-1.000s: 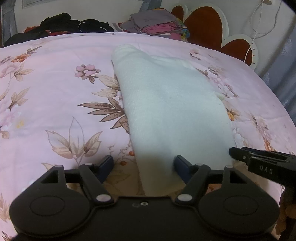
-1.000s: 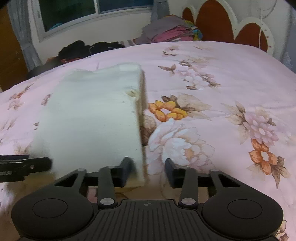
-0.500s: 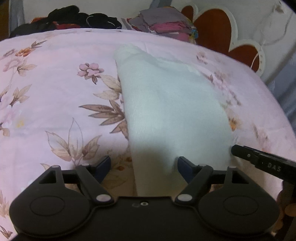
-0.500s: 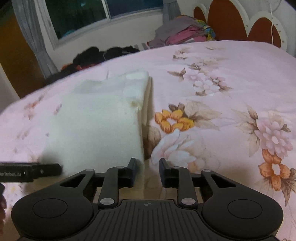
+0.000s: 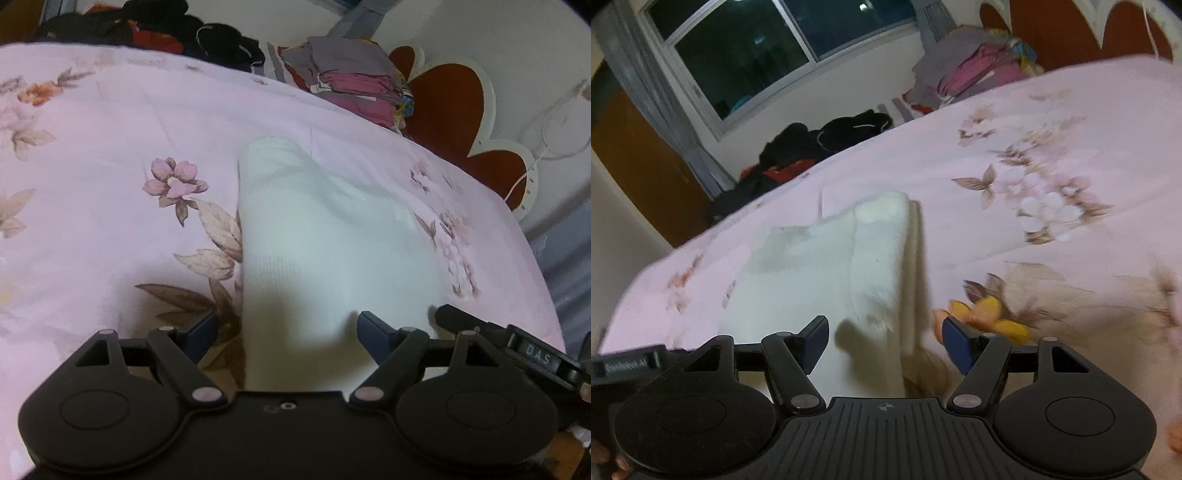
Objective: Fold small clothes
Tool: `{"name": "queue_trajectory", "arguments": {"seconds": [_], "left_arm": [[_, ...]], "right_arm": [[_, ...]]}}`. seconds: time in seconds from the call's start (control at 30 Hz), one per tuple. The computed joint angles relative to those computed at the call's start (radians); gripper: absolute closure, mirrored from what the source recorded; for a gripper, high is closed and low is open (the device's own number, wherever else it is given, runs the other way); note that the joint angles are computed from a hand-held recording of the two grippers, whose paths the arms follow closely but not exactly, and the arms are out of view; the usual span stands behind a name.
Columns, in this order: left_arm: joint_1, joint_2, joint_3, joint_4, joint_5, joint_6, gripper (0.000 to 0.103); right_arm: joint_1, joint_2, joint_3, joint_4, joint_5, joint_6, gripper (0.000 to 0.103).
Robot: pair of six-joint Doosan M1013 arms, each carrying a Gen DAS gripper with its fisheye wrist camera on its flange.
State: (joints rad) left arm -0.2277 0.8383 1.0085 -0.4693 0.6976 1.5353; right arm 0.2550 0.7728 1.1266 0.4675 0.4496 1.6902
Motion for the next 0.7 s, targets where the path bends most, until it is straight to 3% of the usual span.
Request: {"name": "queue_trajectory", "arguments": {"seconds": [0.17, 0.3, 0.33, 0.43, 0.53, 0.7], "left_arm": [[0.011, 0.036, -0.034, -0.111, 0.019, 0.055, 0.024], [0.014, 0.04, -0.027, -0.168, 0.004, 0.087, 0.043], [0.015, 0.039, -0.024, -0.181, 0.0, 0.087, 0.051], [0.018, 0.033, -0.012, -0.218, -0.007, 0.098, 0.066], [0.007, 0.017, -0.002, -0.174, -0.032, 0.106, 0.07], [0.014, -0.021, 0.037, -0.204, -0.072, 0.147, 0.071]], "right_arm": [[-0.025, 0.054, -0.053, 0.243, 0.059, -0.147, 0.036], [-0.026, 0.07, -0.062, 0.335, 0.054, -0.231, 0.037], [-0.025, 0.073, -0.069, 0.327, 0.061, -0.235, 0.049], [-0.03, 0.075, -0.076, 0.365, 0.092, -0.262, 0.063], [-0.028, 0.065, -0.067, 0.373, 0.087, -0.265, 0.069], [-0.018, 0.034, -0.045, 0.425, 0.059, -0.318, 0.07]]}}
